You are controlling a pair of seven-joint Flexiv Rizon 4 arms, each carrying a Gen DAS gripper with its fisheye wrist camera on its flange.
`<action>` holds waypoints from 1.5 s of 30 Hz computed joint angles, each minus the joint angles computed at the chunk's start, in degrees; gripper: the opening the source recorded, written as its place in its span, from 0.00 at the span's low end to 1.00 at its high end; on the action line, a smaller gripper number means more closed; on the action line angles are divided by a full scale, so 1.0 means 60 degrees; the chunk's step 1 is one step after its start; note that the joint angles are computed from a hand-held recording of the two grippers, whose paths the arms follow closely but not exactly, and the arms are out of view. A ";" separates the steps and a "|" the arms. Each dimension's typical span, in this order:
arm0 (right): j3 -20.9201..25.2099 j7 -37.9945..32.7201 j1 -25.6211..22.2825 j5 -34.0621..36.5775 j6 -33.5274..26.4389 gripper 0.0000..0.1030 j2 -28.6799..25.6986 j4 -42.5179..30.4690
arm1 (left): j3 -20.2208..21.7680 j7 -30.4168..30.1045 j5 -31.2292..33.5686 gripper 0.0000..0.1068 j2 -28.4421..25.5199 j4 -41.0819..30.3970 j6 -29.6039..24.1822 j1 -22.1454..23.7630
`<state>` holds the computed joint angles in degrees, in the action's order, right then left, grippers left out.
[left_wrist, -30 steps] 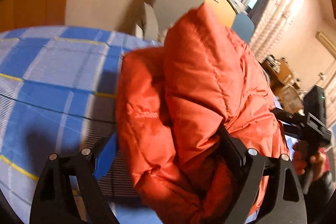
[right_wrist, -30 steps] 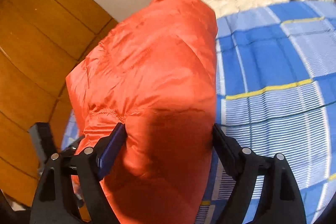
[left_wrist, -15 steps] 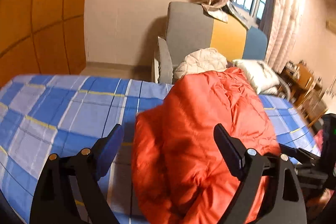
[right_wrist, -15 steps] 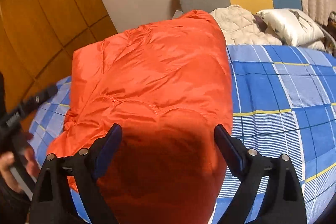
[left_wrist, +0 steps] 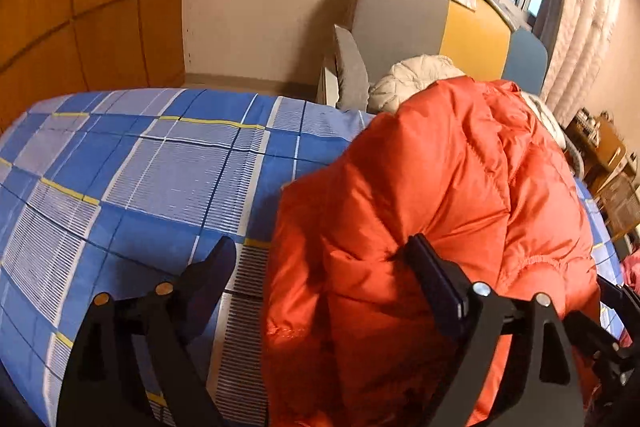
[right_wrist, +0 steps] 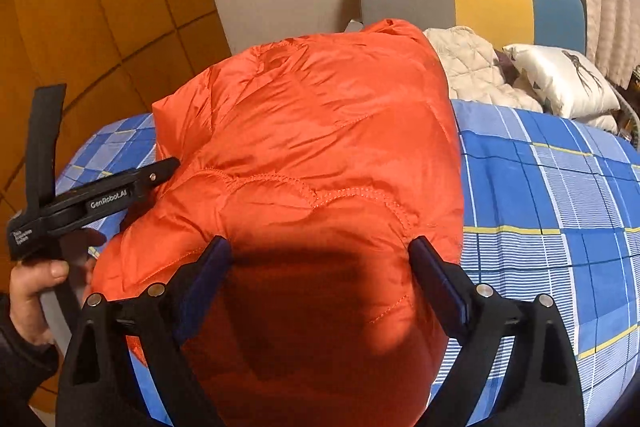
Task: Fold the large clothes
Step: 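Lower the folded bundle onto the bed with both tools, then open both tools and pull them back from the folded jacket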
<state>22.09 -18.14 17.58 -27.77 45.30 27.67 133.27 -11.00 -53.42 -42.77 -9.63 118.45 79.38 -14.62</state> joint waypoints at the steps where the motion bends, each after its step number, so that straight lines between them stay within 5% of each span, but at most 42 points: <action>1: 0.0034 0.0032 -0.0011 -0.0017 -0.0071 0.89 0.0010 -0.0015 | -0.0098 0.0207 -0.0290 0.83 0.0007 0.0061 0.0053 0.0043; 11: 0.0563 0.1569 -0.0044 -0.0789 -0.1221 0.89 0.0052 -0.0246 | -0.0396 0.2473 -0.3506 0.87 0.0520 0.0510 0.0835 -0.0549; 19: 0.0780 0.2064 0.0295 -0.1345 -0.2334 0.89 -0.0187 -0.0563 | -0.0006 0.3798 -0.4959 0.88 0.1024 0.0680 0.1373 -0.1516; 27: 0.1053 0.2716 0.0739 -0.1800 -0.3675 0.89 -0.0477 -0.0937 | 0.0361 0.3934 -0.5108 0.92 0.1561 0.1065 0.1871 -0.2129; 39: 0.1723 0.4086 0.1657 -0.2161 -0.6247 0.97 -0.0839 -0.1602 | 0.1028 0.5322 -0.6696 0.95 0.2448 0.1851 0.3206 -0.3654; 45: 0.1918 0.4842 0.2279 -0.1932 -0.7636 0.97 -0.1070 -0.1946 | 0.1344 0.4140 -0.5367 0.95 0.2952 0.2663 0.3139 -0.3652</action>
<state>33.59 10.91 31.25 -39.36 -0.52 21.25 121.60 -2.93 -28.58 -74.98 8.08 134.43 98.21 -36.54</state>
